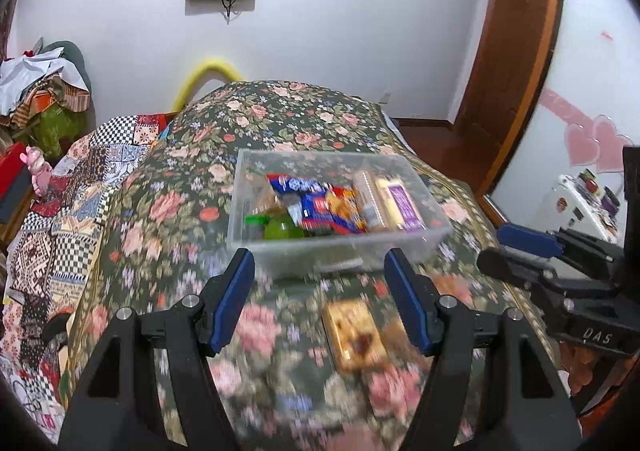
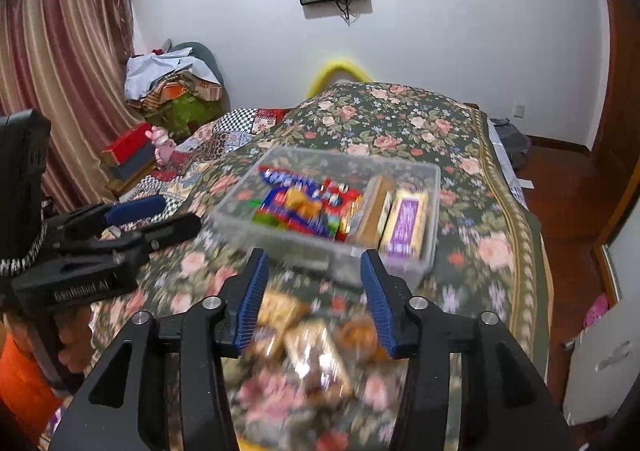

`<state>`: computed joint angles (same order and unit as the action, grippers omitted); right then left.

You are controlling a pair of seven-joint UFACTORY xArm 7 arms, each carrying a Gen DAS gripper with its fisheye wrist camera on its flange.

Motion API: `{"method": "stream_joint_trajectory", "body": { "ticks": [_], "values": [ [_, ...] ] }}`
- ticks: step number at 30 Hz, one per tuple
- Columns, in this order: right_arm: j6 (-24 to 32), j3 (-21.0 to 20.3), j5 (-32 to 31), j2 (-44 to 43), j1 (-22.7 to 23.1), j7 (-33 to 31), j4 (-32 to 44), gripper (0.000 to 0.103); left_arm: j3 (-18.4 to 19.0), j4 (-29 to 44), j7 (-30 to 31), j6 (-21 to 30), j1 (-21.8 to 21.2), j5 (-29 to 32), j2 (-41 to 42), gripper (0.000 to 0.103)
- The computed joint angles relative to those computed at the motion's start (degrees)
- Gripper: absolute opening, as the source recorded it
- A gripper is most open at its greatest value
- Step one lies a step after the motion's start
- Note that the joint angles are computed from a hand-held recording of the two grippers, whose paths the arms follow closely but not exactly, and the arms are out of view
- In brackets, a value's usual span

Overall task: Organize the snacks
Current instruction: 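Grasp the yellow Kaka snack bag with the right tool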

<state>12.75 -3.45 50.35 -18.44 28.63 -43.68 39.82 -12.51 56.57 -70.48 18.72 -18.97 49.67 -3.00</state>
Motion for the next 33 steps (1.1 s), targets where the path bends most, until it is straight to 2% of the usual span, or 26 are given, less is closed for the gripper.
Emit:
{"method": "stream_joint_trajectory", "body": {
  "ticks": [4, 8, 14, 16, 19, 24, 27, 33],
  "values": [
    [-0.79, 1.56, -1.68, -6.27, 0.09, 3.77, -7.23, 0.051, -2.09, -5.32, -2.38, 0.97, -0.08, 0.73, -5.24, 0.067],
    [-0.11, 1.54, -5.24, -10.30, 1.62, 8.52, -12.59, 0.052, -4.61, -9.96, -2.06, 0.77, 0.59, -1.81, -9.38, 0.068],
    [0.59, 0.06, -9.53, -11.85, 4.50, 13.50, -17.67, 0.052, -8.35, -15.36, -2.55, -0.57, 2.14, -5.34, -12.77, 0.072],
    [0.34, 0.83, -10.94, -12.43, 4.76, 16.31, -19.44, 0.052, -9.09, -15.86, -1.70, -0.41, 2.32, -6.67, -12.63, 0.072],
    [1.70, -1.70, -10.54, -10.98, 7.67, 16.52, -20.04, 0.052, -9.56, -16.60, -0.82, -0.81, 2.28, -8.59, -12.12, 0.072],
    [2.60, -1.71, -10.03, -10.10, 9.50, 16.75, -21.26, 0.053, -9.92, -17.00, -1.00, -1.70, 2.63, -9.78, -10.89, 0.072],
    [0.96, -1.88, -8.52, -9.34, 11.14, 15.55, -22.17, 0.055, -9.57, -16.81, -0.60, -1.94, 2.30, -10.56, -9.56, 0.072],
    [0.84, -7.40, -1.57, -9.69, 15.23, 8.34, -22.11, 0.045, -8.64, -15.10, -0.78, -1.75, 1.18, -10.15, -6.59, 0.072]
  ]
}}
